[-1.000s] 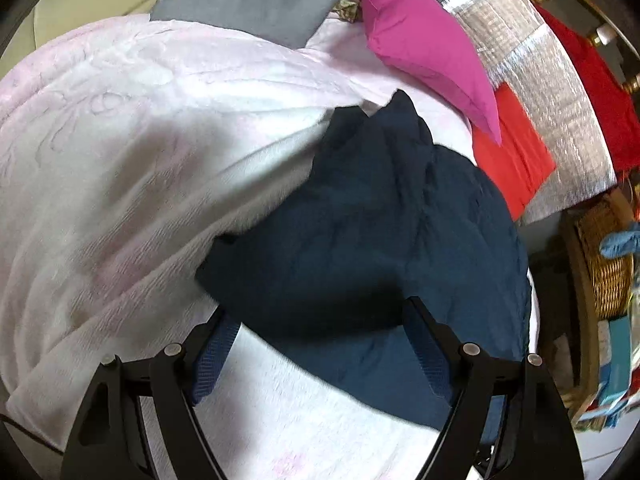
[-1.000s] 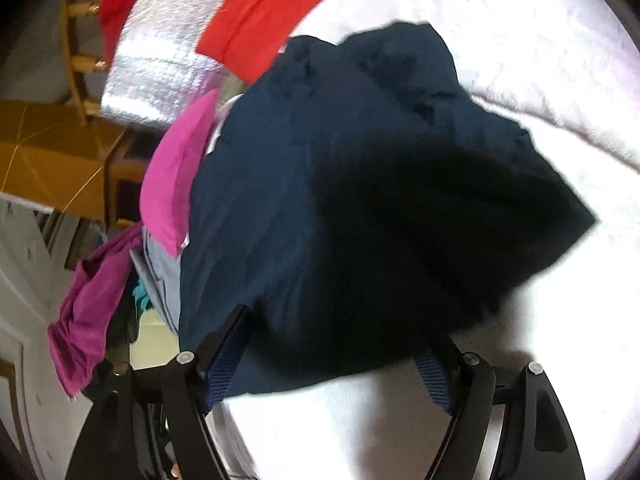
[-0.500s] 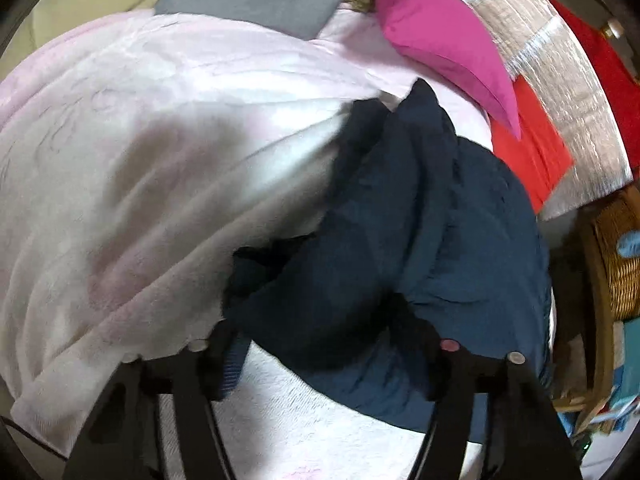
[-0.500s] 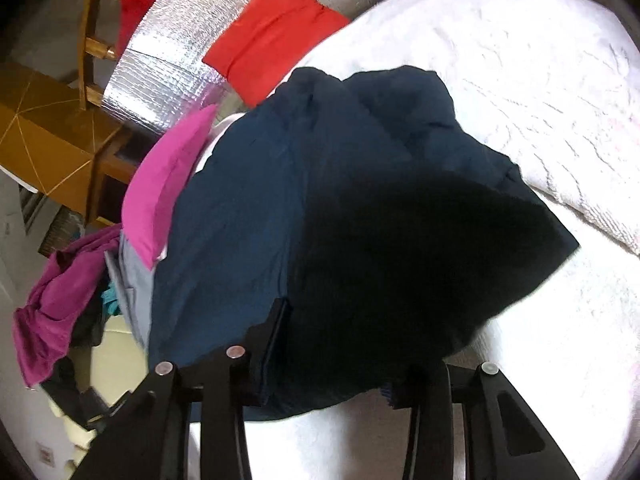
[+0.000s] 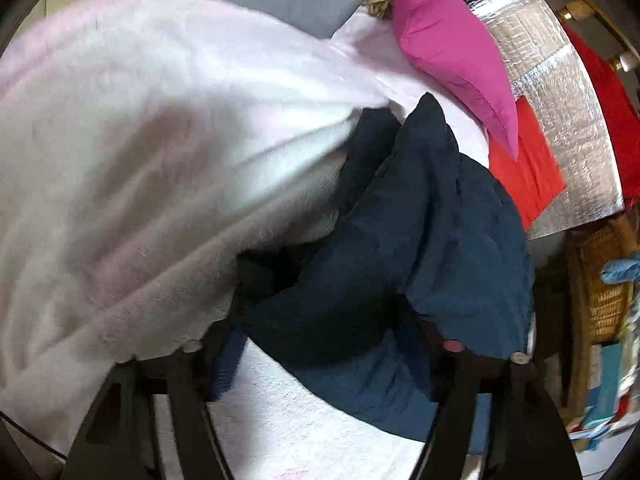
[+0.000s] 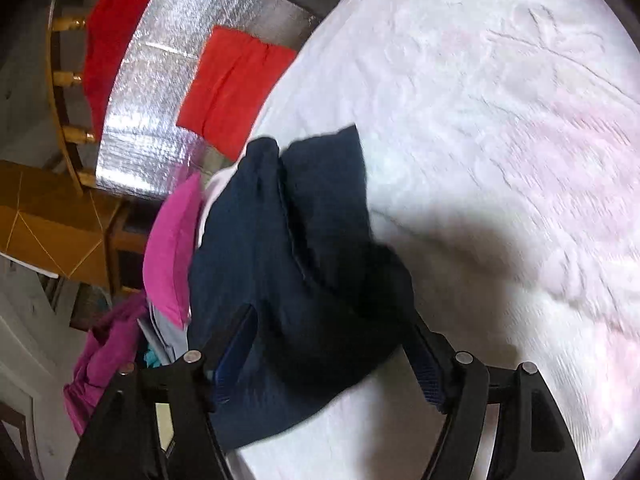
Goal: Fold large clothes
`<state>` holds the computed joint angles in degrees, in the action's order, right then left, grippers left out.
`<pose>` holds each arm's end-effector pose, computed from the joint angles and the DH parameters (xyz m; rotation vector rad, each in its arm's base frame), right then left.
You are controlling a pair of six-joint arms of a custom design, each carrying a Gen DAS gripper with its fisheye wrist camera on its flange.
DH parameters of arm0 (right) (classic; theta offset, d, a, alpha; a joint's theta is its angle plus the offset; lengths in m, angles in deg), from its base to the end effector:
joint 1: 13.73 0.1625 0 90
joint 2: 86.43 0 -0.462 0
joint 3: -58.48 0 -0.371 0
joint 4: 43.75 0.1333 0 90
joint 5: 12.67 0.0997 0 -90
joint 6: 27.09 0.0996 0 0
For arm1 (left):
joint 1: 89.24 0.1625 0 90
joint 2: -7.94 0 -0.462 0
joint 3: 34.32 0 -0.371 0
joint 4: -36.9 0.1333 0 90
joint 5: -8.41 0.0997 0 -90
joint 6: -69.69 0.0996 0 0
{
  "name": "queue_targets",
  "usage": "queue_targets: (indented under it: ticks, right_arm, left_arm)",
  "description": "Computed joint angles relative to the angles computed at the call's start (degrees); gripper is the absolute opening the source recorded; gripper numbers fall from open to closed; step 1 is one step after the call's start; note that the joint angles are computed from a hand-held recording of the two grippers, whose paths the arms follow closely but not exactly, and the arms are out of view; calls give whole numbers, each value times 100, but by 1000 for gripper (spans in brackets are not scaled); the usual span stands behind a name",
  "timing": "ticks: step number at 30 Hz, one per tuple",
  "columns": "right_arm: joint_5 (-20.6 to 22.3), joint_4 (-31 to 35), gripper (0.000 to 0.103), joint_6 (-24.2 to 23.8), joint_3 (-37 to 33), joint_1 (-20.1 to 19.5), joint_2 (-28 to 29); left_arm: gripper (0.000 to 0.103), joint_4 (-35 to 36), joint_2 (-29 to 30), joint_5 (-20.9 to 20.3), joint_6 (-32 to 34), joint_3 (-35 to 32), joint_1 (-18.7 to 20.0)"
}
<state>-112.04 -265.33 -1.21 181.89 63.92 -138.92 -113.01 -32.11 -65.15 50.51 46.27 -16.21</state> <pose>-0.0005 -0.5497 0.2171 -1.0006 -2.4941 1.5854 -0.0678 -0.7753 0.1616 -0.1280 2.9122 -0.6034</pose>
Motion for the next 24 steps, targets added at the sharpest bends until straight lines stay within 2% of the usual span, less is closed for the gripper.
queue_targets:
  ticks: [1,2,3,5,8,10,12,14,15,17,19,20,24]
  right_arm:
    - [-91,157,57,-60,-82,49,7]
    - [-317,292,48,-158,-168,144,14]
    - [-586,250,46,-333,-220,270,47]
    - [-905,-71,39,-751,-302,509,149]
    - [-1256,-138,38,-811,-441,628,307]
    - [-1616,327,38,-755,-554,593,345]
    - [-1466,472,39,-712,-543,473,354]
    - [-1446,579,41,-646,-478,513,260]
    - [-1515,669,42,-626,-469,562,213]
    - [-1865,922,52,-655,-442,746,109]
    - [-2380,848,61,-946,-382,1059,87]
    - [-2619,749,66,-1145,-280,1183,43]
    - [-3556,632,68,-1959,-226,1828,56]
  left_arm:
    - [56,-51,-20,-19,61,39,-13]
    - [54,-154,-26,94,234,75,-69]
    - [50,-241,-36,165,322,128,-114]
    - [49,-344,-34,261,392,167,-161]
    - [53,-137,-18,246,279,108,-108]
    - [62,-28,-44,283,278,113,-102]
    - [70,85,-10,484,344,60,-129]
    - [71,103,-18,544,359,54,-144]
    - [71,12,-64,730,443,142,-206]
    - [71,-306,-177,1217,724,413,-363]
    - [71,-832,-316,1858,1166,819,-604]
    - [71,-1111,-395,2022,1407,1024,-697]
    - [77,-2073,-692,2433,2223,1751,-1024]
